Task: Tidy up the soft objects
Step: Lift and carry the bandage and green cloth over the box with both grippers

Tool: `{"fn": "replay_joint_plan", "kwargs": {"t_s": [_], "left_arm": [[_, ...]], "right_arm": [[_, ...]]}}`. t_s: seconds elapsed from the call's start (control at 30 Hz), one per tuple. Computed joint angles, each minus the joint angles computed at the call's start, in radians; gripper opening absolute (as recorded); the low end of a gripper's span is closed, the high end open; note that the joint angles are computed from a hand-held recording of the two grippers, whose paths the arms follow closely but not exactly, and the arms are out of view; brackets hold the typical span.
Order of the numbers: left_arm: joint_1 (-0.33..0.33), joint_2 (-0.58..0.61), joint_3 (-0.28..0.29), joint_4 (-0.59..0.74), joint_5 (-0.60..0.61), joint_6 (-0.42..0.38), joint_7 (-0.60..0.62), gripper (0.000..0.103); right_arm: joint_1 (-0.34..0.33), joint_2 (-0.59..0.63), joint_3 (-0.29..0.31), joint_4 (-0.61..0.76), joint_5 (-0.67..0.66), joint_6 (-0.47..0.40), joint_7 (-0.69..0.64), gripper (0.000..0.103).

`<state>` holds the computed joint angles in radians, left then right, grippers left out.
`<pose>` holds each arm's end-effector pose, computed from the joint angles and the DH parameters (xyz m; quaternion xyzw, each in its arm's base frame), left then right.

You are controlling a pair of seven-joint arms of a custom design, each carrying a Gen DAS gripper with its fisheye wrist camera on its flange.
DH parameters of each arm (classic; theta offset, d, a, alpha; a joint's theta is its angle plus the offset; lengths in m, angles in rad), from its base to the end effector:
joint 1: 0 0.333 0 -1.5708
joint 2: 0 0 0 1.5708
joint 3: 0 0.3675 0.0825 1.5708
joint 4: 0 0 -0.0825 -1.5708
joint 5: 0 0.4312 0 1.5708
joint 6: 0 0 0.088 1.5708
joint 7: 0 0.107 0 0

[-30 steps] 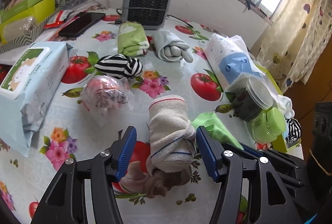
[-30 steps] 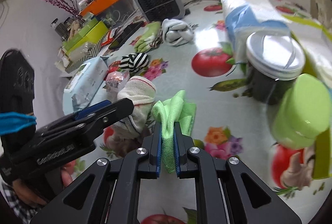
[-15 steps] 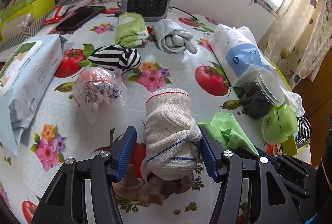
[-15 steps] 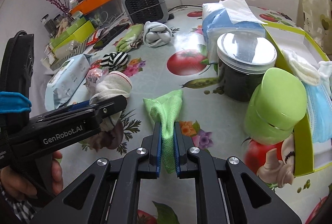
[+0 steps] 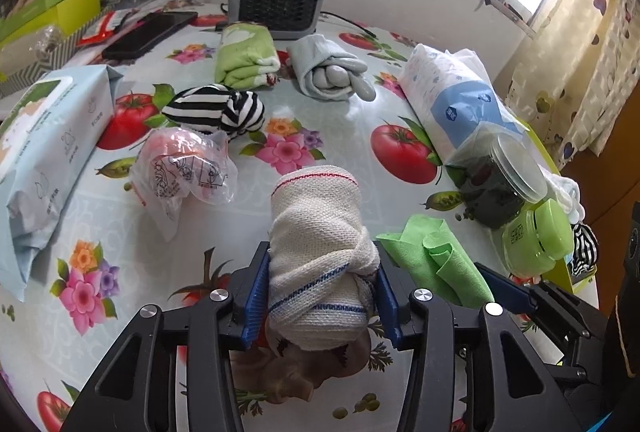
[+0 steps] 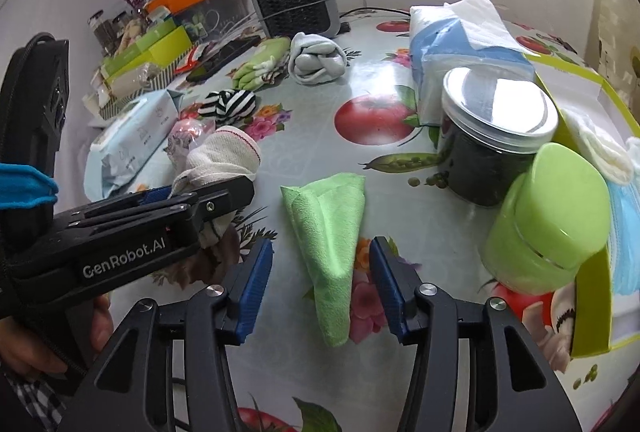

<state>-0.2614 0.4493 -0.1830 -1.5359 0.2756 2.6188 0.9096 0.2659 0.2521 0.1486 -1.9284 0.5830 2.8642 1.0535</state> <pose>0.7264 -0.3224 0.5003 -0.6917 0.6465 -0.2903 0.1387 0.6583 0.2479 0.4548 -0.7768 0.5117 -0.1138 0.3491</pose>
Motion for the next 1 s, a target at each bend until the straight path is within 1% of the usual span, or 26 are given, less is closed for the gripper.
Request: {"fn": "replay_joint_plan", "kwargs": {"t_s": [0.07, 0.2, 0.23, 0.3, 0.37, 0.4, 0.43, 0.47, 0.6, 0.77, 1.0], "left_arm": [[-0.003, -0.001, 0.003, 0.001, 0.004, -0.001, -0.003, 0.045], [-0.005, 0.001, 0.005, 0.005, 0.011, -0.003, -0.003, 0.044], [-0.007, 0.001, 0.007, 0.005, 0.015, -0.004, -0.003, 0.044], [-0.009, 0.001, 0.009, 0.005, 0.021, -0.003, -0.009, 0.044], [-0.011, -0.002, 0.011, 0.002, 0.026, -0.002, -0.012, 0.043], [-0.013, -0.004, 0.014, 0.0, 0.032, 0.003, -0.016, 0.043], [-0.013, -0.006, 0.013, -0.002, 0.035, 0.005, -0.016, 0.043], [-0.014, -0.009, 0.014, -0.004, 0.039, 0.007, -0.018, 0.043], [-0.017, -0.024, 0.015, -0.019, 0.055, 0.023, -0.023, 0.043], [-0.024, -0.042, 0.019, -0.028, 0.077, 0.03, -0.03, 0.043], [-0.036, -0.059, 0.018, -0.021, 0.107, 0.036, -0.032, 0.043]], "right_arm": [[0.048, 0.001, -0.048, -0.01, -0.107, 0.032, 0.082, 0.051], [0.06, 0.001, -0.061, -0.022, -0.186, 0.057, 0.132, 0.051], [0.069, 0.001, -0.072, -0.025, -0.214, 0.062, 0.157, 0.05], [0.076, 0.001, -0.083, -0.027, -0.251, 0.067, 0.194, 0.042], [0.07, 0.001, -0.08, -0.028, -0.265, 0.069, 0.208, 0.039], [0.068, 0.0, -0.079, -0.03, -0.273, 0.071, 0.213, 0.035], [0.059, 0.0, -0.068, -0.029, -0.267, 0.07, 0.205, 0.032], [0.05, 0.0, -0.058, -0.029, -0.258, 0.069, 0.195, 0.026], [0.029, -0.007, -0.029, -0.037, -0.222, 0.078, 0.151, 0.017], [-0.001, -0.025, 0.007, -0.053, -0.139, 0.104, 0.082, 0.016], [-0.029, -0.059, 0.035, -0.069, -0.008, 0.129, -0.024, 0.016]]}}
